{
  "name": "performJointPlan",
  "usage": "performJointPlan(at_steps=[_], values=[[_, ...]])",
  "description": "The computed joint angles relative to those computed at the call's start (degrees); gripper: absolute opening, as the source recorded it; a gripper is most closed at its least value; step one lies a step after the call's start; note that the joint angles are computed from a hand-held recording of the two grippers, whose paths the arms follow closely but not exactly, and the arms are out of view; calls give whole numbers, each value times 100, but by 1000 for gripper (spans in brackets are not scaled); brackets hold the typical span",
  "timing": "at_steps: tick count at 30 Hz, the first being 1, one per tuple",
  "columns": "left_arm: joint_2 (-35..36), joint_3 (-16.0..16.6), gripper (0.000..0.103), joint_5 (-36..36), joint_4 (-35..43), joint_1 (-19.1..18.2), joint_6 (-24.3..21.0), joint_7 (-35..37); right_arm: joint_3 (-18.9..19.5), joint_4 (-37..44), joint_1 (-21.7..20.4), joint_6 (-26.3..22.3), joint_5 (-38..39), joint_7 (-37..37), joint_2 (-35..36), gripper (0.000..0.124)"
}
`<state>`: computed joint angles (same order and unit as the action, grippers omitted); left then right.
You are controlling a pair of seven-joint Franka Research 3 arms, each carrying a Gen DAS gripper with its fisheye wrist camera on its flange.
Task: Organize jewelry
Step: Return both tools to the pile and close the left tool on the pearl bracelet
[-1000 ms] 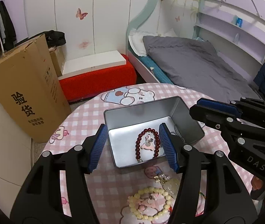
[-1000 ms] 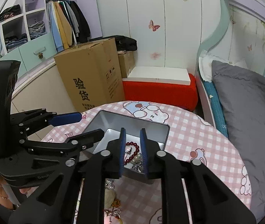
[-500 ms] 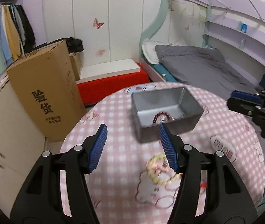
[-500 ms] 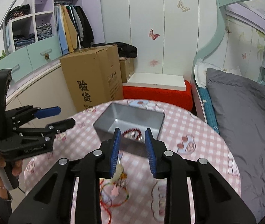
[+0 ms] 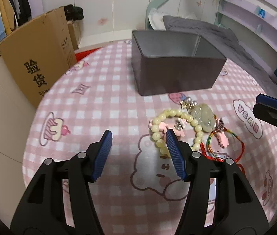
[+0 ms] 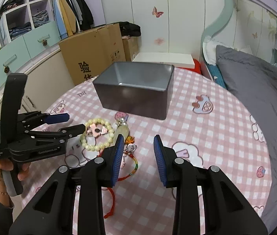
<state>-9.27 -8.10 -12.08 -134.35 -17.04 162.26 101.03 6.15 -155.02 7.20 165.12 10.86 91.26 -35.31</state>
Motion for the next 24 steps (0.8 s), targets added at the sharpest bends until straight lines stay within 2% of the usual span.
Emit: performJointPlan(at_steps=[3,7,9,13,14,16,17,18,24], values=[[32,45,53,-233,-10,-83,36,189,-60,-34,33,8,33,-31,15,29],[49,170,35,-822,67,-203,-110,787,-126,-26,79,33,97,-90,83,29],[82,75,33,-652,110,-100,-267,699,-161,-27,112,44,135,-138,116,30],[78,-67,32,-369,48,-4,-135,512,-200,5,165,51,212,-208,201,30],[84,-115,29,-202,39,35,-95,375,-202,11,172,52,225,-220,215,30],[78,-109,13,-144,17,16,-30,335,-213,25,202,54,262,-248,247,30],[76,-82,13,-220,22,-24,-39,381,-214,31,214,48,270,-267,259,30],[54,-26,9,-416,4,-93,0,517,-209,37,222,43,278,-278,270,30],[-210,431,9,-2120,2,-541,-70,1843,-211,195,365,-40,316,-425,471,30]])
